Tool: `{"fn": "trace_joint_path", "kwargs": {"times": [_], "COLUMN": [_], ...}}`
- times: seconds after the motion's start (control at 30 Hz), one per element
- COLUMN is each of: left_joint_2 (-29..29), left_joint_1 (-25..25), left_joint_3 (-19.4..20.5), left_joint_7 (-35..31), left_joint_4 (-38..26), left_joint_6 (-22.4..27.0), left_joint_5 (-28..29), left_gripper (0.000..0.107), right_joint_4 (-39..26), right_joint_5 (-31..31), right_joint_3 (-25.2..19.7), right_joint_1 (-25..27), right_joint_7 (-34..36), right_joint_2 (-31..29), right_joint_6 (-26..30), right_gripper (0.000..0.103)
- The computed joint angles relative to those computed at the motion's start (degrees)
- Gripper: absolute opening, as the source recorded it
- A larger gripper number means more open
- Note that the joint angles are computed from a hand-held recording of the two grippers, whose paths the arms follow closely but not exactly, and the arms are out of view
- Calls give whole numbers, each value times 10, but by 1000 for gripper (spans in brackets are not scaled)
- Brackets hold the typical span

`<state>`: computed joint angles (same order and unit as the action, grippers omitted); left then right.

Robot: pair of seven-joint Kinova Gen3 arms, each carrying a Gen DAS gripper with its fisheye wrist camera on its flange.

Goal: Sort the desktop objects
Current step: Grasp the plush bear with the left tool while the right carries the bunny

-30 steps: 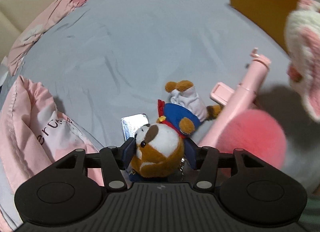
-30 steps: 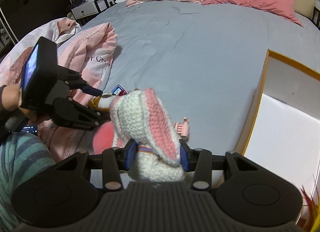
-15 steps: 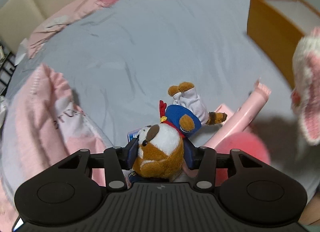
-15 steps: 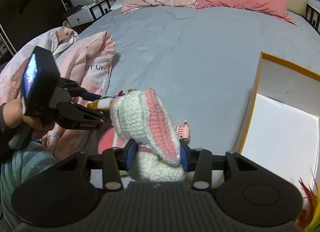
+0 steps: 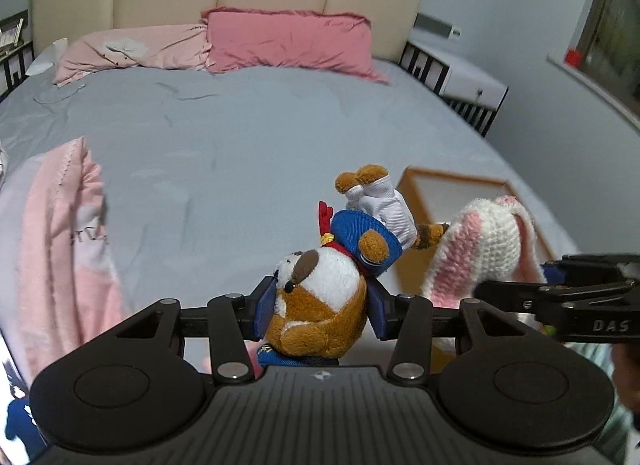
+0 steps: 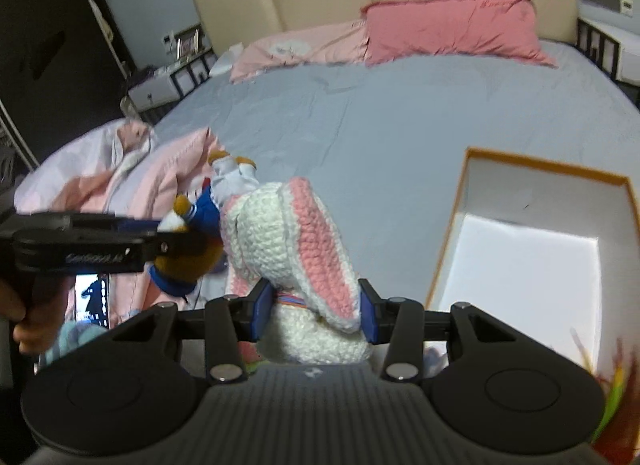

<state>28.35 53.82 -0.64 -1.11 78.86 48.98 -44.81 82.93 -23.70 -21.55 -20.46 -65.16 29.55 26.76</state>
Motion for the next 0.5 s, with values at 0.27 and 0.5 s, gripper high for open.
{"fn": "trace_joint_path", "kwargs": {"times": [0.27, 0.5], "left_joint_2": [38, 115], "left_joint_1": [-12, -40], "left_joint_3": [-9, 0], "left_joint_7": [-4, -102], "left_joint_4": [-76, -204], "left_joint_6": [-50, -57], "left_joint_5": [20, 106], "left_gripper": [54, 54], "right_joint_4": [52, 66], "right_joint_5": [-24, -13], "right_joint_3": [4, 39], "right_joint_1": [54, 79], "right_joint_7": [-6, -64], "right_joint_2": [-54, -65], "right_joint_6": [-54, -75], "right_gripper": [46, 46]}}
